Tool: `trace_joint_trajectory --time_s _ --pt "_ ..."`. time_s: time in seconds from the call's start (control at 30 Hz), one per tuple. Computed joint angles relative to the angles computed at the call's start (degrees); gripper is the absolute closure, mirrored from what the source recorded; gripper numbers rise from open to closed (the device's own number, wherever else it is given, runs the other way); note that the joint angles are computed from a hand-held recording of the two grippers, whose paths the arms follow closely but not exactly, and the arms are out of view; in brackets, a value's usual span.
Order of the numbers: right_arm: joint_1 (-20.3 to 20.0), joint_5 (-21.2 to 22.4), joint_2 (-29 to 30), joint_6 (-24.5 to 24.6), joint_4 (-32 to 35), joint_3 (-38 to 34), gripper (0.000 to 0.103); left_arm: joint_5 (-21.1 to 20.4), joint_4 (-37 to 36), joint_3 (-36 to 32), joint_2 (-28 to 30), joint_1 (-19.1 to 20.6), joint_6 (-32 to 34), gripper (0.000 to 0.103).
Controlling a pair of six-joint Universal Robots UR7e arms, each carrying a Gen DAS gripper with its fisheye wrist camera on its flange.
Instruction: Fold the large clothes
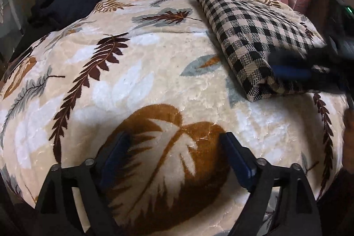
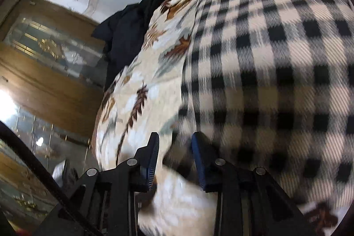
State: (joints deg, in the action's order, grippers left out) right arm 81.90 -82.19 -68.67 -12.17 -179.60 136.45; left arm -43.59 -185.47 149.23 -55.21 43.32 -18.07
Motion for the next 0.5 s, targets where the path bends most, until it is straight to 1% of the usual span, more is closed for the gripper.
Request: trace_joint_trajectory --time_s 0.07,0.1,0.17,0.23,0.3,0.33,0.37,0.4,0.47,0.5 --pt "-1.27 -0.05 -1.83 -1.42 3.06 1.25 0.069 0.41 -1.25 -0.11 0.96 0.04 0.23 0.011" --pt "-1.45 -1.09 -3.15 -2.40 2.28 2.49 0.069 0.54 -1.66 -0.10 1.27 0.01 0.30 0.010" --pt "-1.28 -3.06 -5.24 -3.88 -1.32 4.57 0.069 0.48 -2.44 -0.14 1.63 0.12 0.43 0.008" --pt "-1.58 -5.00 -7.51 -4.05 -5.34 6.38 0.069 0.62 -3.12 -0.32 2.30 0.07 0.02 0.004" --pt "-2.15 -8.04 -8.79 -2.03 -10.45 7.70 0.066 1.73 -4.29 -0.45 3.71 -0.38 -0.53 0.003" --pt "-2.45 -9.82 -9.21 -0.65 -11.78 7.91 0.064 2.11 -4.35 -0.58 4.03 -0.48 -0.89 0.002" --pt "-2.42 -12.62 -9.53 1.17 -12.64 7.82 0.064 2.24 -3.72 -0.75 3.94 -0.51 -1.47 0.002" --pt "-2.64 -14.44 -9.64 2.58 -13.98 8.01 0.064 2.15 -2.00 -0.91 3.28 -0.61 -2.49 0.002" --pt "-3.06 -15.34 -10.77 4.41 -15.47 8.86 0.064 0.95 2.46 -0.98 0.93 -0.87 -4.18 0.002" --pt "-2.41 -16.58 -11.15 4.84 -16.84 9.47 0.064 0.17 4.28 -0.80 -0.32 -1.10 -4.91 0.002"
